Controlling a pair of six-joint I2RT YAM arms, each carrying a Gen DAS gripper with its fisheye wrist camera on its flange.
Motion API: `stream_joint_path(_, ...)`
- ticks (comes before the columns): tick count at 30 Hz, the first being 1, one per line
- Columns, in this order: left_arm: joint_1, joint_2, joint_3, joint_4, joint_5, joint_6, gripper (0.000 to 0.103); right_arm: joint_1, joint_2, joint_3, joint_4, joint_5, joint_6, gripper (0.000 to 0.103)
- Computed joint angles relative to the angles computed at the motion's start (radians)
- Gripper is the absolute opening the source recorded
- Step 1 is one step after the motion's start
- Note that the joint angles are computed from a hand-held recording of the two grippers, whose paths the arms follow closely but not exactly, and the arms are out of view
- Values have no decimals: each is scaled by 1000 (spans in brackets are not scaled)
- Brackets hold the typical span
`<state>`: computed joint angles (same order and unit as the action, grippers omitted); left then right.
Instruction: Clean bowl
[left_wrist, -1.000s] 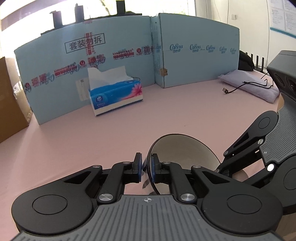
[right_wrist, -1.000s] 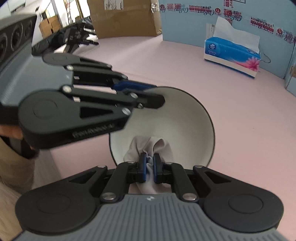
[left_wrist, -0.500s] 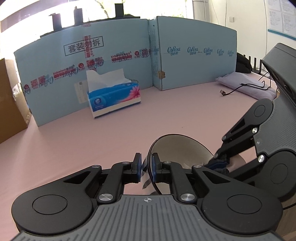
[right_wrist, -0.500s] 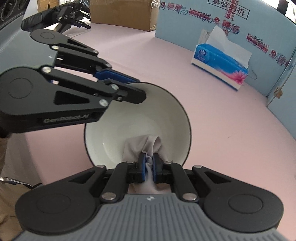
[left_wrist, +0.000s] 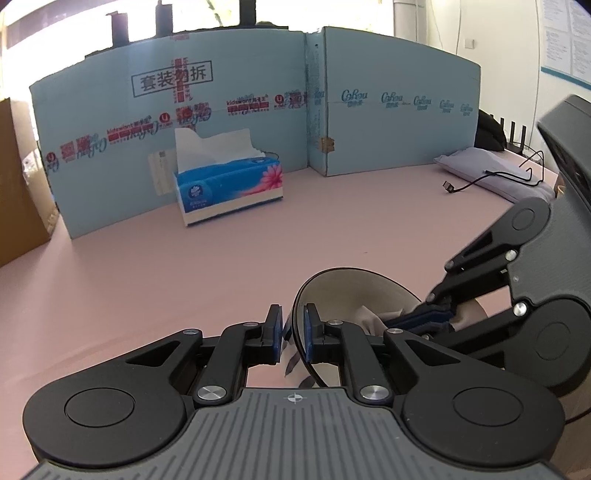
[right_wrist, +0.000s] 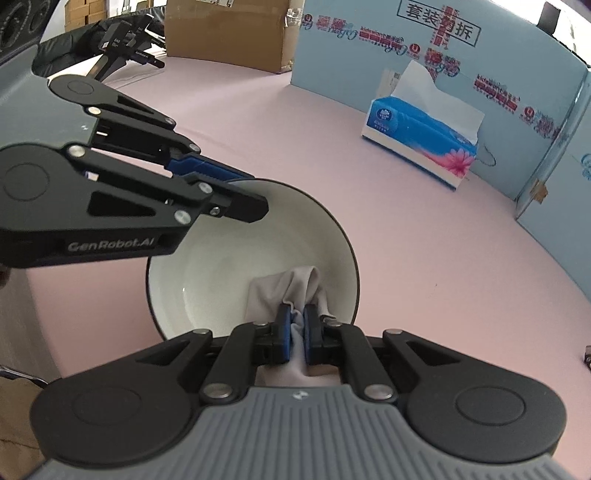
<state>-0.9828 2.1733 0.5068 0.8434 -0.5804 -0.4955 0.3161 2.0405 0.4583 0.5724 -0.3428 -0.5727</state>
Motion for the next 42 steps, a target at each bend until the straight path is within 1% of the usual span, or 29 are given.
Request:
stream_joint_path(5,-12,-2,-6,-15,-16,-61,16,13,7,-25,48,1,38,8)
stream_joint_path(10,-43,-7,-29,-16,-41,-175,21,9,11,-41,76,-18,67,9)
stream_joint_path(13,-41,-3,-37,-6,-30,-228,23,12,12,-51,93,-22,85,10)
stream_joint_path(16,-36,2,-41,1,-14,-272,30,15,13,-57,103,-20,94,10)
stream_joint_path(19,-50,3,-25,-41,-16,-305,33,13,17,-69,126,-23,109,10)
stream_joint_path(23,-99,-3,18,-165,-68,-375,35,15,23,-91,167,-22,135,10)
stream_joint_path(26,-108,4,35,-199,-88,-367,35,19,28,-110,205,-19,144,10)
stream_joint_path(29,-112,10,48,-226,-100,-352,28,19,20,-121,211,-29,143,10)
stream_joint_path(33,-70,6,28,-167,-59,-262,20,3,-11,-119,152,-67,127,10)
stream_joint_path(34,-64,3,26,-161,-57,-243,18,0,-16,-117,138,-75,123,10)
stream_joint_path(36,-59,-7,26,-168,-69,-205,14,-14,-31,-99,70,-117,111,10)
stream_joint_path(39,-52,-36,9,-157,-71,-149,14,-24,-44,-72,-16,-173,99,10)
stream_joint_path(40,-53,-44,11,-169,-80,-134,15,-26,-48,-62,-45,-192,94,10)
stream_joint_path(42,-50,-51,18,-183,-86,-108,15,-20,-51,-52,-68,-206,90,10)
